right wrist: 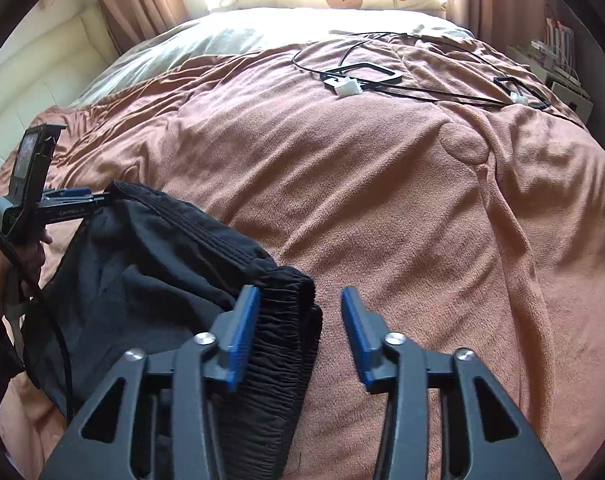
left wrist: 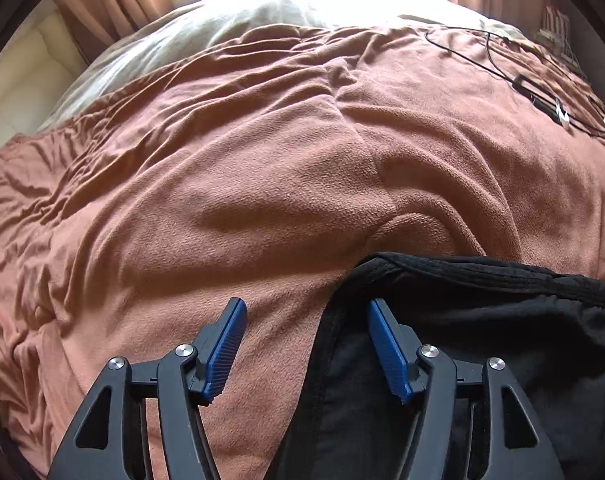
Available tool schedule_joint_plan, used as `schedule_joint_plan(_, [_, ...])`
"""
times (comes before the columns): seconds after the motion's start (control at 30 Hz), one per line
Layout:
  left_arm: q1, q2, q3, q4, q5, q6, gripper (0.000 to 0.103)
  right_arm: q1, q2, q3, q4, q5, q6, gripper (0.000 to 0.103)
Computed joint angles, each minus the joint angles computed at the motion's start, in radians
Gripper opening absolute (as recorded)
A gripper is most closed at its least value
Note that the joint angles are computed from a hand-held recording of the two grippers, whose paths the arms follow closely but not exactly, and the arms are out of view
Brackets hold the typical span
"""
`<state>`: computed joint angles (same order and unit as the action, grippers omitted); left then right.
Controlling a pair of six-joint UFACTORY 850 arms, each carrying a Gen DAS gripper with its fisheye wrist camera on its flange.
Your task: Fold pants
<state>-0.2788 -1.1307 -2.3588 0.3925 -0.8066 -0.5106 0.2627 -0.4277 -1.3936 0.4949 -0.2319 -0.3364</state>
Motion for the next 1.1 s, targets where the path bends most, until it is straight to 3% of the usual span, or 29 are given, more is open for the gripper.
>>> schedule_joint_plan(0.13, [0.009, 0.09, 0.131, 0.005, 0.039, -0.02, 0.065, -0.03, 0.036, 0.049, 0.297, -0.044, -0.268, 0.057])
schedule_joint_plan(0.33, [0.016, 0.243, 0.345, 0.003, 0.117, -0.044, 0.067, -0.056, 0.085, 0.113, 0.447, -0.122, -0.396, 0.057])
schedule_joint_plan(0.87, [0.008, 0.521, 0.732, -0.017, 0.217, -0.118, 0.067, -0.087, 0.174, 0.241, 0.519, -0.211, -0.386, 0.057])
schedule_joint_plan(1.1, [0.003, 0.605, 0.866, -0.042, 0.257, -0.133, 0.067, -0.092, 0.19, 0.286, 0.656, -0.243, -0.447, 0.057])
